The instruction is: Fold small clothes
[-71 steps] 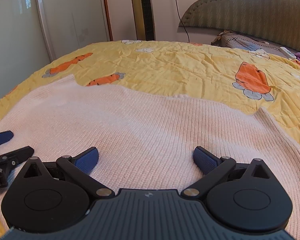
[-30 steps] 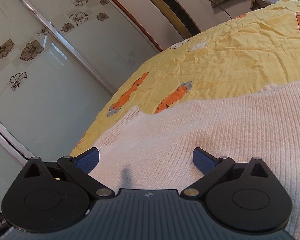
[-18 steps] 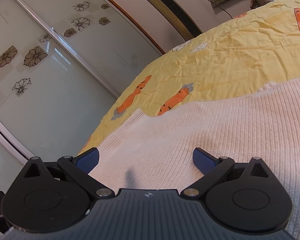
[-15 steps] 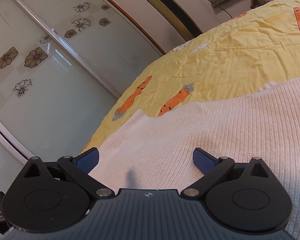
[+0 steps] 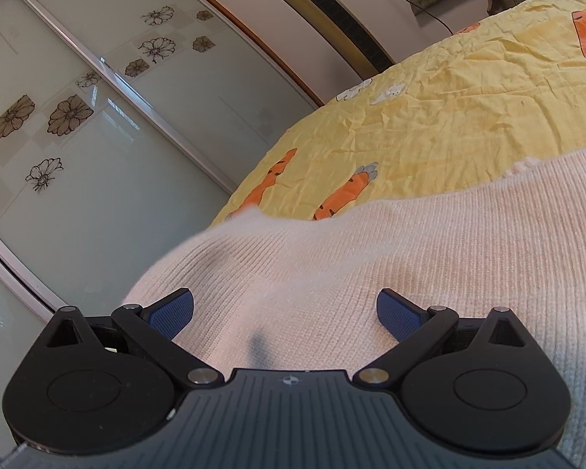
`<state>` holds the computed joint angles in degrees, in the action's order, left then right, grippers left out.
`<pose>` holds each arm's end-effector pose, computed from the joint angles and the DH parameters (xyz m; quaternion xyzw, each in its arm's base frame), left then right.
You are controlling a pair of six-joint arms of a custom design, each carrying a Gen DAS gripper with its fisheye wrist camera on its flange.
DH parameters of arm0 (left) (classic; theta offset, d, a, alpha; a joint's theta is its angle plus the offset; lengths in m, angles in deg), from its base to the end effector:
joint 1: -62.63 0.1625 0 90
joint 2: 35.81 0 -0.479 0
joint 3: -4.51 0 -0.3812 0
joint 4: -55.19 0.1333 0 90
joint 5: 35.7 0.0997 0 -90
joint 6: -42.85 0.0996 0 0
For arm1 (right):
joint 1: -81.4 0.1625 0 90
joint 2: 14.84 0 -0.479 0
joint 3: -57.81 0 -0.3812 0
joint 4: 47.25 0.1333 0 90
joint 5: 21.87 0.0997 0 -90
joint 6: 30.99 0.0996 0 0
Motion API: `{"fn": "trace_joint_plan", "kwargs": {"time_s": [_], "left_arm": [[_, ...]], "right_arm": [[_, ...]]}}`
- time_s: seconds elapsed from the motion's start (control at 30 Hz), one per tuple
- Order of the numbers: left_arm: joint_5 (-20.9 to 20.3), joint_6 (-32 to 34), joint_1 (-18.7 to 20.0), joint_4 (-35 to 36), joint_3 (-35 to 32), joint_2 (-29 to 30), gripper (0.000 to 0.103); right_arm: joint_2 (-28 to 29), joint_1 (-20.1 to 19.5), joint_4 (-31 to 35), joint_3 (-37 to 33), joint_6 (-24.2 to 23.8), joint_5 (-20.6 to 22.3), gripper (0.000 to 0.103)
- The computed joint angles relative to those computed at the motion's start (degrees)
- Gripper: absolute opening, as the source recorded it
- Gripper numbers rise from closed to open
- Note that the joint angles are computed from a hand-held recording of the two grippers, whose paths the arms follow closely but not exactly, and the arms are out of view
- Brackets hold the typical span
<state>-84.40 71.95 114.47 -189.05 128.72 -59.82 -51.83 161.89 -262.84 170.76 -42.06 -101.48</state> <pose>-0.1457 -0.5076 0.0190 0.3283 0.7828 -0.4486 0.2796 0.0477 -0.6308 0.0934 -0.0503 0.9033 -0.4259 0.0062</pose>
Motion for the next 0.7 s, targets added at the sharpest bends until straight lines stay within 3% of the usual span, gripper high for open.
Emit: {"fn": "trace_joint_plan", "kwargs": {"time_s": [0.07,0.13,0.23,0.27,0.4,0.53,0.63,0.7], "left_arm": [[-0.9,2.2,0.2,-1.9,0.5,0.5,0.031],[-1.8,3.3,0.6,-2.6,0.6,0.6,0.031],[-2.6,3.9,0.9,-2.9,0.4,0.9,0.031],[-2.6,4.4,0.9,-3.0,0.2,1.1,0.031],[-2.0,7.0,0.5,-4.3,0.1,2.0,0.031],[-1.6,8.3,0.6,-4.5,-0.4,2.4,0.031],[-0.6,7.3,0.8,-3.3,-0.7,1.9,0.031],[-1.1,6.3,1.0,-1.9,-0.4,0.9,0.031]], "right_arm": [[-0.7,1.4,2.4,-0.5,1.2,-3.6,0.102],[-3.1,3.8,10.5,-1.6,4.7,-8.0,0.101],[-6.0,5.8,25.7,-4.4,7.4,-3.8,0.099],[-6.0,7.1,30.2,-6.2,7.1,-4.4,0.099],[-2.2,13.1,47.4,-16.7,5.4,-15.9,0.099],[4.2,17.6,58.5,-27.9,2.3,-26.8,0.099],[8.7,20.1,59.6,-32.7,-4.2,-34.5,0.077],[11.0,21.1,55.1,-32.9,-12.2,-40.2,0.038]]}}
